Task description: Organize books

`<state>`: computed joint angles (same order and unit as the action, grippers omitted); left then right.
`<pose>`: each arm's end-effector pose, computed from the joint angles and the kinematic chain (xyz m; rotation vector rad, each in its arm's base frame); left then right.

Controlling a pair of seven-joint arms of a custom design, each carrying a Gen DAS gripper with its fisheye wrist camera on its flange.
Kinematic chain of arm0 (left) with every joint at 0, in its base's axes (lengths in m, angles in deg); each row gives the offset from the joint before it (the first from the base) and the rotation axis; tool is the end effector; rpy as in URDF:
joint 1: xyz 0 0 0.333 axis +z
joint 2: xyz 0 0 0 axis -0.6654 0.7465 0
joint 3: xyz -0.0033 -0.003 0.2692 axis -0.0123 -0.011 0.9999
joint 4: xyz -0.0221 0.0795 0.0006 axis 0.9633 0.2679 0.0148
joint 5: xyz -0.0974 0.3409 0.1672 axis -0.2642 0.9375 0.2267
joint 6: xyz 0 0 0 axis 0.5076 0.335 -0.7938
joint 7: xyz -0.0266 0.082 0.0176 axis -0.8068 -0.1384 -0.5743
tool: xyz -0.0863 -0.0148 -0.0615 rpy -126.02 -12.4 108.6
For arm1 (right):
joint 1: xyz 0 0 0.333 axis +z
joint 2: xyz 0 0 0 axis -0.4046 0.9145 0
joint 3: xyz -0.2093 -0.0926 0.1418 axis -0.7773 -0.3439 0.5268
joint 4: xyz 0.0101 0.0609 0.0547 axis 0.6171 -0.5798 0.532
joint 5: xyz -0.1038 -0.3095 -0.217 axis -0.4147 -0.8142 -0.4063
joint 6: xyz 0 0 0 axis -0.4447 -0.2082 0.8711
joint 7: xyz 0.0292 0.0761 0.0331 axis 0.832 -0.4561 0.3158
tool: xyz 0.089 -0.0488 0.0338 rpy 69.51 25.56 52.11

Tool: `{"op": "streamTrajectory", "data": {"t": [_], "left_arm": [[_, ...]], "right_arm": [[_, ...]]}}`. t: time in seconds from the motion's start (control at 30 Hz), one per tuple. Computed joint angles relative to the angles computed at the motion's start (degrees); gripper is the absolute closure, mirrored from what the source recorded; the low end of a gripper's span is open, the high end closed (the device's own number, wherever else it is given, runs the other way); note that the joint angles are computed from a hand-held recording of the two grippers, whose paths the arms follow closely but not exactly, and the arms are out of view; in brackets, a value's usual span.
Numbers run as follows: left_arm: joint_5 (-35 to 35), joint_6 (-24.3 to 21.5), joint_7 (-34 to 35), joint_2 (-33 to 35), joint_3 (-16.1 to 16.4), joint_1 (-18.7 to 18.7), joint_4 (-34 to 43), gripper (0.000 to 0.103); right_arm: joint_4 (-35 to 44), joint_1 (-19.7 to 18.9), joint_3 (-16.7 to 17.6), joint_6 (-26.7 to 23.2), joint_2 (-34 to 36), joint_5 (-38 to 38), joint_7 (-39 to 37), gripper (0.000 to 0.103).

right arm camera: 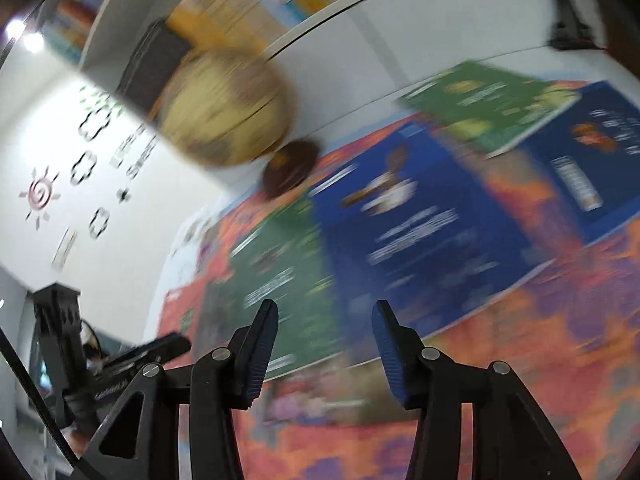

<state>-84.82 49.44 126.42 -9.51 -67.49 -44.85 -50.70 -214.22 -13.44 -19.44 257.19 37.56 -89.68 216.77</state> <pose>0.5247 -0.0677 0.4372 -1.6150 2.4863 -0.7713 0.4031 0.2583 0.4283 -1.1990 2.0054 -0.2029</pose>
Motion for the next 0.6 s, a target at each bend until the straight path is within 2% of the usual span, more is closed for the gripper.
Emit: {"op": "streamTrajectory", "data": {"t": [0.1, 0.2, 0.27, 0.33, 0.37, 0.4, 0.43, 0.5, 0.6], "left_arm": [[-2.35, 1.96, -2.77, 2.58, -2.06, -2.08, 0.82, 0.069], [-6.39, 5.10, -4.26, 5.28, -3.44, -3.88, 1.35, 0.069], [-9.19, 6.54, -3.87, 6.83, -4.01, -4.54, 1.73, 0.069], [-10.91, 6.92, -3.11, 8.93, -4.57, -4.78, 2.50, 0.069], [-12.77, 7.01, -1.37, 9.38, -4.73, -4.71, 2.50, 0.068], [-15.98, 9.33, 1.95, 9.09, -5.07, -4.82, 1.54, 0.066], [-15.82, 10.30, 2.81, 9.09, -5.31, -4.86, 1.25, 0.066], [-17.41, 9.37, 5.04, 9.17, -5.20, -4.63, 1.47, 0.066], [-21.99, 5.04, 10.61, 10.33, -4.90, -3.88, 3.15, 0.066]], "right_arm": [[-4.30, -4.12, 0.76, -1.19, -4.35, -2.64, 1.40, 0.056], [-6.98, -7.07, 0.27, 2.12, -4.15, -3.36, 1.12, 0.056], [-7.65, -10.74, 2.25, 4.13, -2.78, -4.19, 1.36, 0.056], [-7.49, -11.92, 2.89, 3.85, -1.64, -4.20, 0.51, 0.056], [-8.02, -13.67, 4.28, 5.39, -1.58, -4.90, 0.94, 0.056], [-8.88, -16.82, 6.93, 7.90, -2.07, -6.43, 2.46, 0.055], [-8.99, -17.96, 8.04, 8.67, -1.96, -5.84, 1.69, 0.055], [-8.81, -18.38, 8.85, 8.34, -1.85, -4.92, 0.27, 0.055], [-7.65, -19.85, 11.08, 7.41, -1.25, -4.97, -1.38, 0.055]]}}
